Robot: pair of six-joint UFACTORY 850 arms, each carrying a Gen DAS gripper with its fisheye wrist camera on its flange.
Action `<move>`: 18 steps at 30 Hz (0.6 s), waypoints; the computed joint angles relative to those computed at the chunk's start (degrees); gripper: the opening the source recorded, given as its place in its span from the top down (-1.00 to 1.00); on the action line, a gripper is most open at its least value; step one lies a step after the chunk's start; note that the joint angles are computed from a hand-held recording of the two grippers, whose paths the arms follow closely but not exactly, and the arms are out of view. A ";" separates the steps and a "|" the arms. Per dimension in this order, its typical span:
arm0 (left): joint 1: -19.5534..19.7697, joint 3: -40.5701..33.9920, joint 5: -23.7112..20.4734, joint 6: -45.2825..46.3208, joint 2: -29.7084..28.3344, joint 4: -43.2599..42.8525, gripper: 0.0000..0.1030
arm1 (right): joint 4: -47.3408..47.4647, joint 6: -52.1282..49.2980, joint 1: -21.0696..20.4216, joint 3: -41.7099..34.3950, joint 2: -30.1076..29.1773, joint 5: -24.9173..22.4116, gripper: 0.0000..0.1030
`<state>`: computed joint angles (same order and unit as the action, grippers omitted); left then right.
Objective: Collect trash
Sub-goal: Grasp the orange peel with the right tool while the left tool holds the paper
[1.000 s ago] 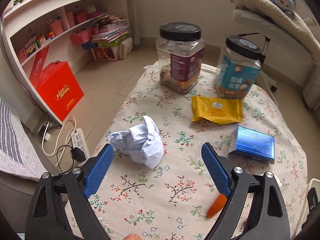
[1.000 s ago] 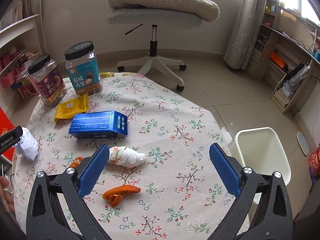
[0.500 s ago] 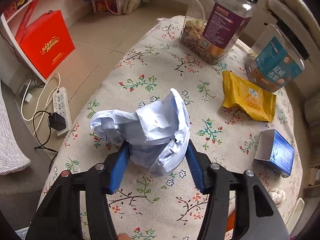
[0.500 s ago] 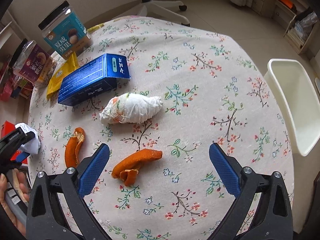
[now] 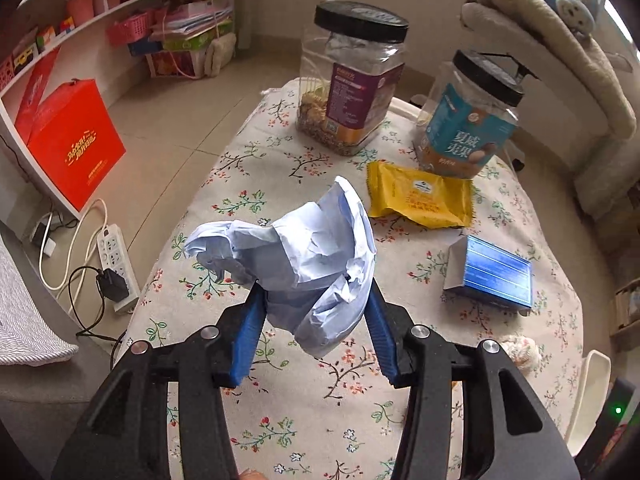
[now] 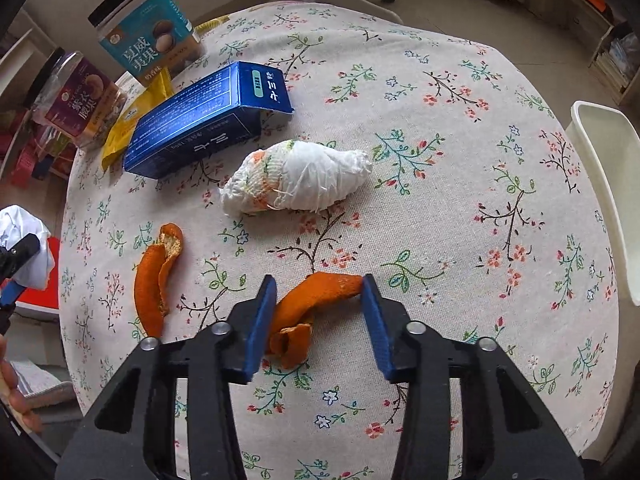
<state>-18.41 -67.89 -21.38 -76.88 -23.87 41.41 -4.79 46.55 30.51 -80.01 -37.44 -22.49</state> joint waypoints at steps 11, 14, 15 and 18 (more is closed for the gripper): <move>-3.01 4.07 3.44 -8.41 5.48 12.59 0.06 | -2.50 -4.39 -0.41 4.72 7.29 13.09 0.92; -3.73 4.34 3.07 -10.52 5.89 15.88 0.06 | 2.43 -10.71 -0.92 4.76 8.17 13.00 0.90; -4.01 4.37 2.87 -10.83 5.87 16.52 0.06 | 2.63 -11.29 -1.11 4.52 8.08 11.64 0.87; -4.51 4.17 2.29 -9.23 5.51 15.91 0.05 | -2.17 -6.70 -0.83 4.14 7.03 6.79 -0.39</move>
